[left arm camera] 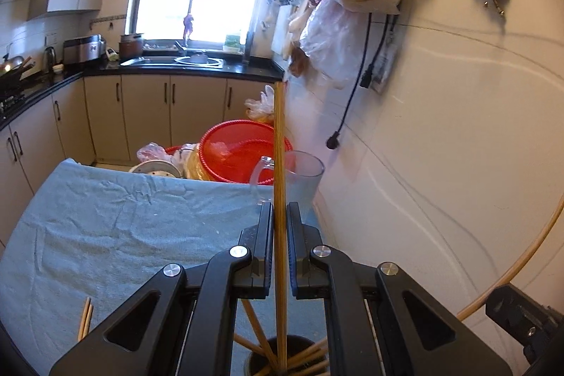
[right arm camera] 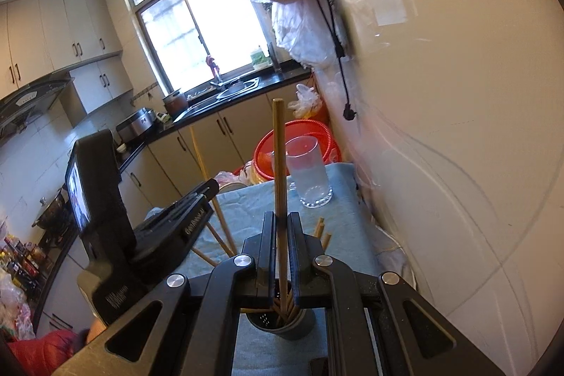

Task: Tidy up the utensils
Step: 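Lower both held chopsticks into the holder cup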

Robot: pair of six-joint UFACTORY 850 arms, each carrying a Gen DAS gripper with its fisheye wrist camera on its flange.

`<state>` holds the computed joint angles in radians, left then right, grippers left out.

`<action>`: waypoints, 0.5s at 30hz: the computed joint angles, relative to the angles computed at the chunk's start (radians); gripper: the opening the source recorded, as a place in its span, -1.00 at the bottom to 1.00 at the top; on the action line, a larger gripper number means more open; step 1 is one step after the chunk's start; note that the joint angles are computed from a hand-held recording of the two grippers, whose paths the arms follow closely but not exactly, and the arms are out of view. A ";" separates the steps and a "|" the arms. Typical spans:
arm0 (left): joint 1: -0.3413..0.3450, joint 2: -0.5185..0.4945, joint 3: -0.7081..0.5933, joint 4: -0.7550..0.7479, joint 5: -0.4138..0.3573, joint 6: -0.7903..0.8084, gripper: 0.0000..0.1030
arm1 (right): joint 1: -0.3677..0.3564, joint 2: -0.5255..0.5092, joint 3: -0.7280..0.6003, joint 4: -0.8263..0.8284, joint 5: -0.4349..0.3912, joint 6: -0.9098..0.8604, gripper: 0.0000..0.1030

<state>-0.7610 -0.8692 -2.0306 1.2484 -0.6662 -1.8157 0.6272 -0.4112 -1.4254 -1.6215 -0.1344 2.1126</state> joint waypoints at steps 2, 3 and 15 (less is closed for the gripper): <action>0.001 -0.003 0.009 0.015 0.001 -0.021 -0.87 | -0.003 -0.022 -0.015 -0.010 0.016 -0.003 -0.86; 0.002 -0.004 0.016 0.015 0.004 -0.026 -0.87 | -0.002 -0.025 -0.010 -0.040 0.022 0.025 -0.86; 0.002 0.042 0.113 -0.007 0.018 -0.018 -0.85 | -0.015 -0.058 -0.020 0.238 0.062 -0.269 -0.86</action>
<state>-0.7591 -0.8275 -1.9176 1.2409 -0.6482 -1.8338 0.6124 -0.4691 -1.4459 -1.3836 -0.0724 1.8441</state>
